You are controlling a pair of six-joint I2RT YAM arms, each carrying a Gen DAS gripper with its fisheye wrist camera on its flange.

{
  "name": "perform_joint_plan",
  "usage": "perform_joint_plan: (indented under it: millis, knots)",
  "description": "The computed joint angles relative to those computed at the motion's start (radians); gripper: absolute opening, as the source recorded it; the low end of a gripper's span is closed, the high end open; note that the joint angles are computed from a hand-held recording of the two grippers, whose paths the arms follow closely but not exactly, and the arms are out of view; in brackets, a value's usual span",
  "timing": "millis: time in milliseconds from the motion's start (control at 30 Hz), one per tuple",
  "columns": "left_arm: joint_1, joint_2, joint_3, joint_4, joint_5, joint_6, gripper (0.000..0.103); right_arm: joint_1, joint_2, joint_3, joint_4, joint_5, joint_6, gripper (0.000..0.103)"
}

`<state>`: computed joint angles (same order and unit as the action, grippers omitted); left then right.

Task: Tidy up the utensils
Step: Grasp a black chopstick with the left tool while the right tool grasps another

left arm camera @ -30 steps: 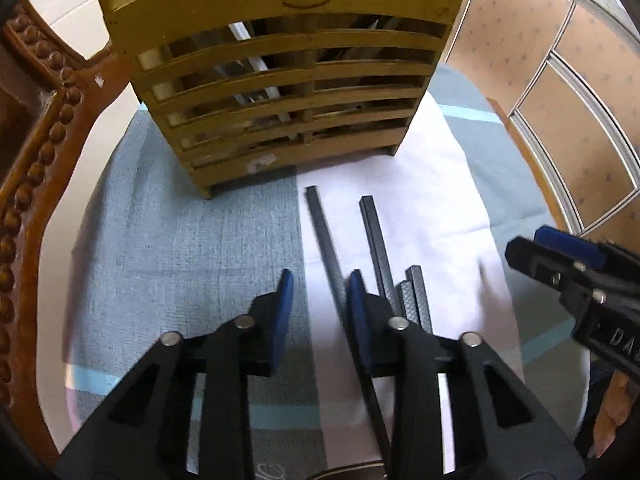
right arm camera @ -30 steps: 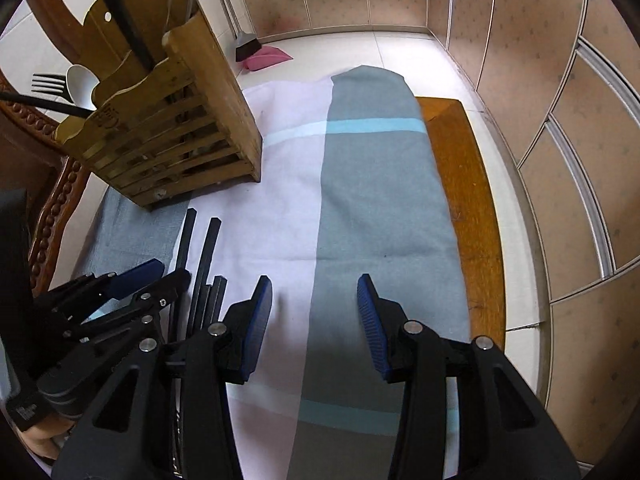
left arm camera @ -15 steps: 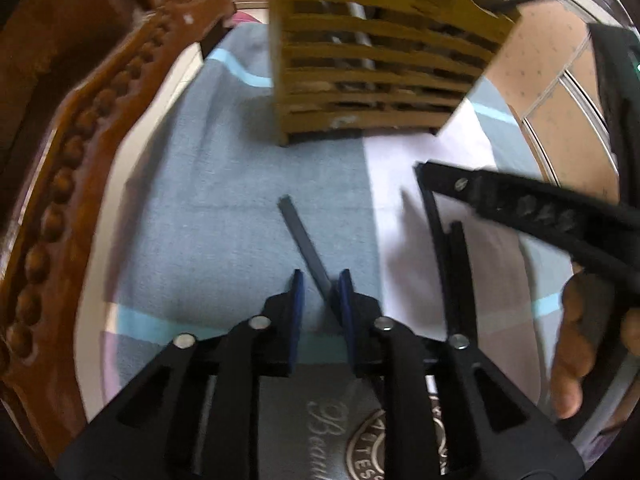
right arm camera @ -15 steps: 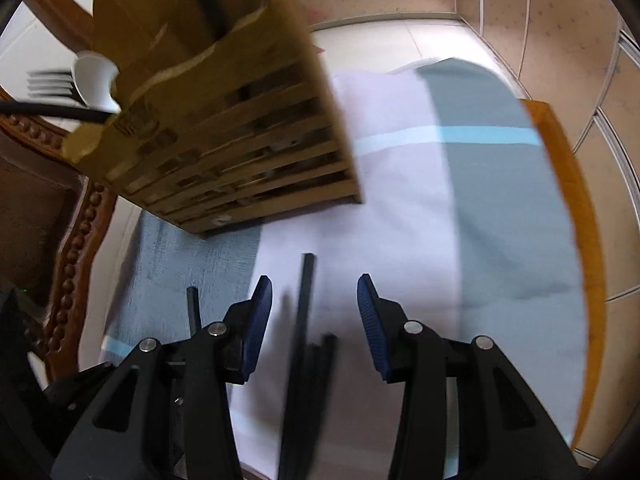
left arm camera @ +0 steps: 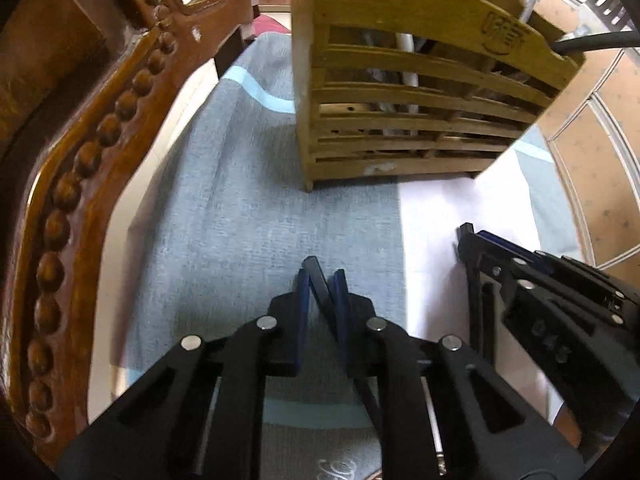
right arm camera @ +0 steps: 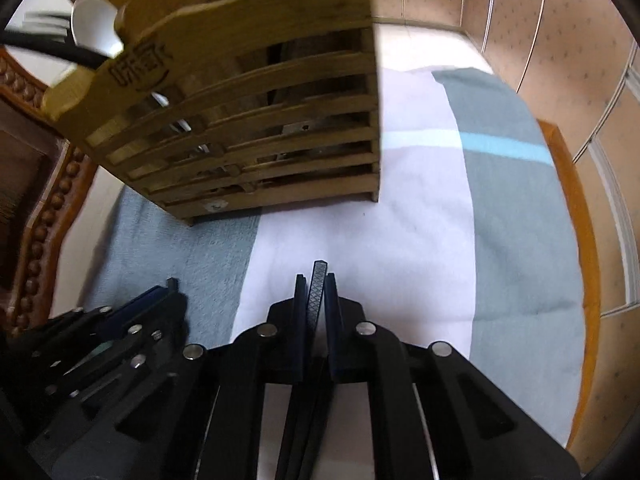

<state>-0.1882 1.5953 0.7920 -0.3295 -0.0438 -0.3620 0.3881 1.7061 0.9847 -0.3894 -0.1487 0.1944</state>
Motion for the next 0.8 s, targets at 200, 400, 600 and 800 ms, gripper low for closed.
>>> perform_joint_plan:
  millis: [200,400,600,800]
  knots:
    - [-0.045,-0.111,-0.075,-0.028,0.043,0.111,0.012,-0.080,-0.167,-0.057,-0.104,-0.063,-0.100,0.010]
    - [-0.084,-0.146,-0.111,-0.045,0.022,0.115,0.013,-0.152,-0.207,-0.099,-0.174,-0.004,-0.218,0.008]
    - [-0.064,-0.165,-0.130,-0.054,-0.002,0.117,0.028,-0.190,-0.205,-0.139,-0.186,-0.009,-0.258,0.022]
    - [-0.094,-0.101,-0.081,-0.074,-0.032,0.088,0.029,-0.135,-0.151,-0.110,-0.194,0.051,-0.246,0.028]
